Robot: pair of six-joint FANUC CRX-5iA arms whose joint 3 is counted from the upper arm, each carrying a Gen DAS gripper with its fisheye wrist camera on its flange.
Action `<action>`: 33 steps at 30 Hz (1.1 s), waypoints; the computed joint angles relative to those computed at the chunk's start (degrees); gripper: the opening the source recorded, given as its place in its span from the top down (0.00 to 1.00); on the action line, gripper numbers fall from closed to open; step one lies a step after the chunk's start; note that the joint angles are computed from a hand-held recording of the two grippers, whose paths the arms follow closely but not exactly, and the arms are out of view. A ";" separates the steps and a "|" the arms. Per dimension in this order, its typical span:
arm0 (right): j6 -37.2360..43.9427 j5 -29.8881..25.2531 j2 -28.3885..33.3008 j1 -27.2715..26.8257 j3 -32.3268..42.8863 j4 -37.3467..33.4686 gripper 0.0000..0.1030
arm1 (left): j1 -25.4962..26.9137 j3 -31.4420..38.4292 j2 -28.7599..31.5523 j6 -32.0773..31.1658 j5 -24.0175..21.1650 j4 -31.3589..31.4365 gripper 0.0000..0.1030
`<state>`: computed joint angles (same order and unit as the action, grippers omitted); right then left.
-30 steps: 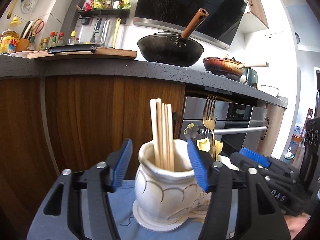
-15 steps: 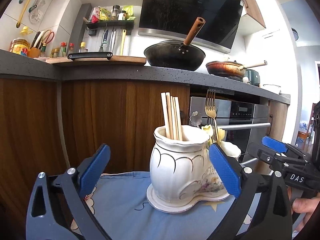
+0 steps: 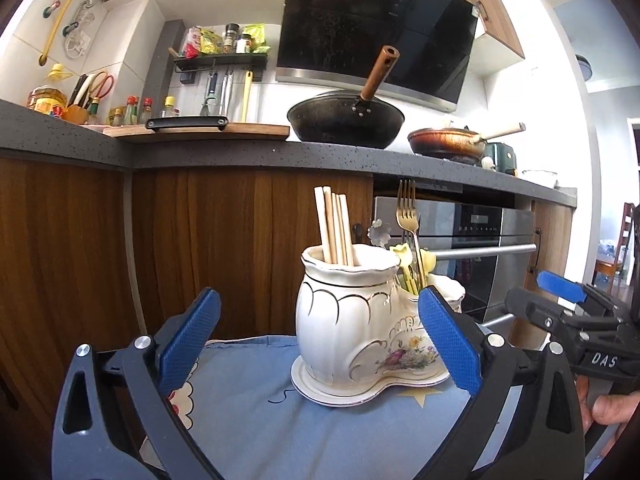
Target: Organize utensils
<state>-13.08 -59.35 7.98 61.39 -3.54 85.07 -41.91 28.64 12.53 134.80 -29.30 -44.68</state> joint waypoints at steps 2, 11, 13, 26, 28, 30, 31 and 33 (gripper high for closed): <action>-0.63 -0.15 -0.29 0.15 -0.48 0.52 0.09 | -0.40 -0.42 -0.44 2.42 -0.29 -1.93 0.05; -0.51 0.65 -0.70 0.55 -1.36 2.55 0.07 | -3.25 -1.79 -2.04 11.66 -1.29 -12.44 0.05; -0.51 0.90 -0.85 0.48 -1.55 2.78 0.07 | -3.33 -1.51 -1.88 10.82 -1.51 -12.26 0.05; 0.09 1.12 -0.84 0.55 -1.59 2.93 0.06 | -3.22 -0.82 -1.38 7.06 -1.58 -10.01 0.05; 0.36 1.28 -0.79 0.49 -1.51 2.88 0.06 | -3.14 -0.73 -1.31 6.56 -1.68 -9.59 0.05; 0.48 1.27 -0.73 0.54 -1.43 2.86 0.05 | -3.16 -0.68 -1.29 6.46 -1.75 -9.54 0.05; 0.50 1.23 -0.70 0.55 -1.40 2.85 0.05 | -3.09 -0.72 -1.30 6.38 -1.61 -9.38 0.05; 0.49 1.23 -0.69 0.57 -1.38 2.80 0.05 | -2.98 -0.61 -1.20 5.89 -1.63 -8.87 0.05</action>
<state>-12.59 -58.12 7.28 61.96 -4.92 87.87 -44.88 28.03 11.33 140.69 -30.93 -53.55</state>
